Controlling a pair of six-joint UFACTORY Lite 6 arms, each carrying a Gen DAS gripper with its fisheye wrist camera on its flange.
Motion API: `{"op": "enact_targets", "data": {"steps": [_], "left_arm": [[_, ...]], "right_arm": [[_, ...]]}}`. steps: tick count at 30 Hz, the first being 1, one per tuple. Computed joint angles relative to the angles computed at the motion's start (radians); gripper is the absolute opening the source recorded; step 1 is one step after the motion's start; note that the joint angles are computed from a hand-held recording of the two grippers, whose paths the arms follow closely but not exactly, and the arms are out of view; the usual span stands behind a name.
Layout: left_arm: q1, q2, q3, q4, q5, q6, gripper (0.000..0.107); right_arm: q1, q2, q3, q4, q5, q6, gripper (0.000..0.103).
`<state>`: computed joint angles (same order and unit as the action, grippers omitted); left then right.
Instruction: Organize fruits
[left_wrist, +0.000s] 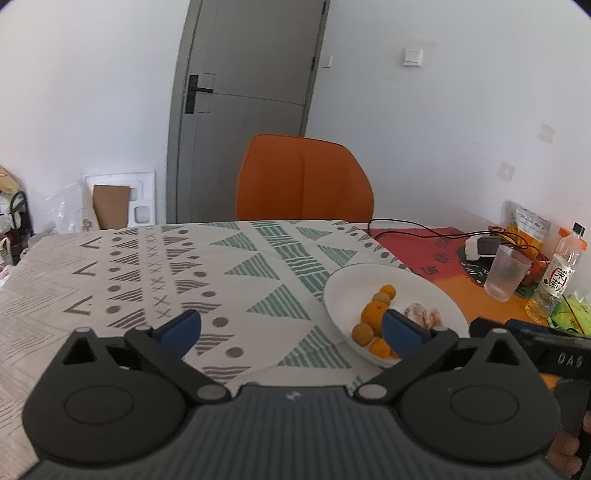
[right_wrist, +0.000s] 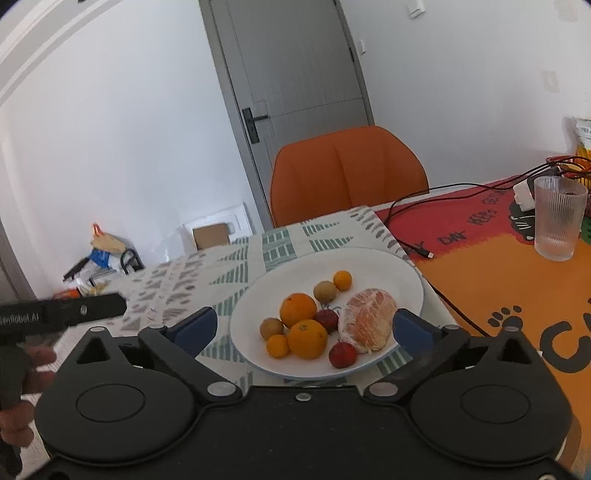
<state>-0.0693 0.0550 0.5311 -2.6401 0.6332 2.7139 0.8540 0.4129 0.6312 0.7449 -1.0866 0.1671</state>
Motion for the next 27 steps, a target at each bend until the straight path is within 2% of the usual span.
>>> {"op": "enact_targets", "data": {"steps": [18,22,27], "left_arm": [[0.233,-0.268,-0.189,0.16,-0.021,-0.099,0.103],[0.297,-0.291,-0.206,0.252,-0.03,-0.173,0.103],[0.351,-0.333,-0.246,0.287,-0.038,-0.169,0.103]], "right_arm": [[0.143,-0.088,-0.004,0.234,0.008,-0.124,0.103],[0.147,-0.106,-0.01,0.206,0.029,-0.084,0.103],[0.209,-0.101,0.018,0.298,0.02,-0.164,0.103]]}}
